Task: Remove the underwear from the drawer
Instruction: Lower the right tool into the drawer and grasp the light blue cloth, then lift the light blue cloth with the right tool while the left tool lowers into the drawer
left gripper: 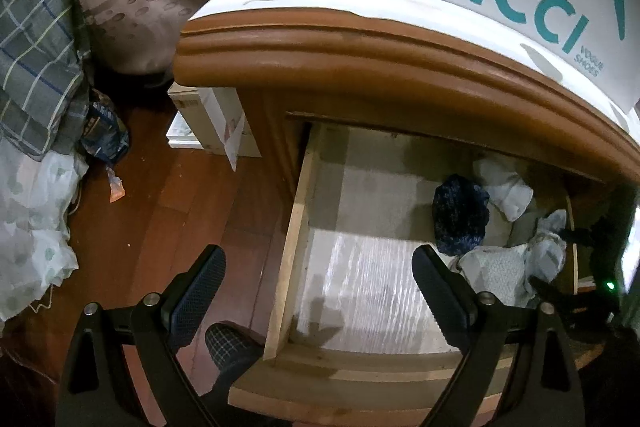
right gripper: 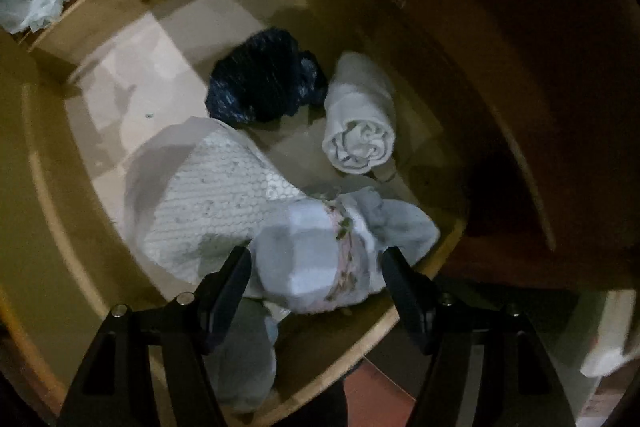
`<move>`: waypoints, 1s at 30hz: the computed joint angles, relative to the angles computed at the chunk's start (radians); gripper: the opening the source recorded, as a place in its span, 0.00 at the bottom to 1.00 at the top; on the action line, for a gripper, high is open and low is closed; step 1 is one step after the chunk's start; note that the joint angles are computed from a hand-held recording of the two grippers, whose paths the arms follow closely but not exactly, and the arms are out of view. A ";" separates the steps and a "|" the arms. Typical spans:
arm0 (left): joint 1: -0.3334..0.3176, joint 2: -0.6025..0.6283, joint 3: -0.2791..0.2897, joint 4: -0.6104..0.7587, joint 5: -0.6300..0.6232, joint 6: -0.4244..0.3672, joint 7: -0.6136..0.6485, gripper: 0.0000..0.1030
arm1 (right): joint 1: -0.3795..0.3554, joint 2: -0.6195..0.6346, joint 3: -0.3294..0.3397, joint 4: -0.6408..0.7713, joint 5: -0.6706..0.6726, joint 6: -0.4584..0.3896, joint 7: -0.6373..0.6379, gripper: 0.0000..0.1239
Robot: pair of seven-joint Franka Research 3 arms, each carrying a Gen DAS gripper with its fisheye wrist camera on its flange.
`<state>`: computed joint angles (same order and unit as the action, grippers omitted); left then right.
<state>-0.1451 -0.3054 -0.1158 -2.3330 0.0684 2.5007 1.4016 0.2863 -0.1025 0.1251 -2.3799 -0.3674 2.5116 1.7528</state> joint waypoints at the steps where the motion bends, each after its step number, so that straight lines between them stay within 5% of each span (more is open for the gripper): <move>1: 0.001 0.001 -0.003 -0.001 0.006 -0.001 -0.001 0.90 | -0.002 0.013 -0.001 0.004 -0.004 0.008 -0.003 0.56; 10: -0.009 0.008 -0.009 0.001 0.008 -0.014 0.023 0.90 | 0.013 0.061 -0.016 0.014 -0.092 0.037 0.055 0.55; 13: -0.009 0.008 -0.013 -0.001 0.020 -0.011 0.026 0.90 | 0.011 0.036 -0.016 -0.008 -0.129 0.037 0.088 0.37; 18: -0.023 0.018 -0.008 0.004 -0.007 -0.016 0.048 0.90 | -0.005 -0.020 -0.011 -0.058 -0.076 0.071 0.114 0.26; 30: -0.069 0.028 0.000 0.003 -0.111 -0.052 0.188 0.90 | -0.057 -0.344 0.019 -0.291 0.265 0.301 0.172 0.25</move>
<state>-0.2146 -0.2771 -0.1161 -2.3301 -0.0427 2.4492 1.5893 0.2290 -0.4464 0.1440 -2.6707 -0.1025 2.8123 1.9251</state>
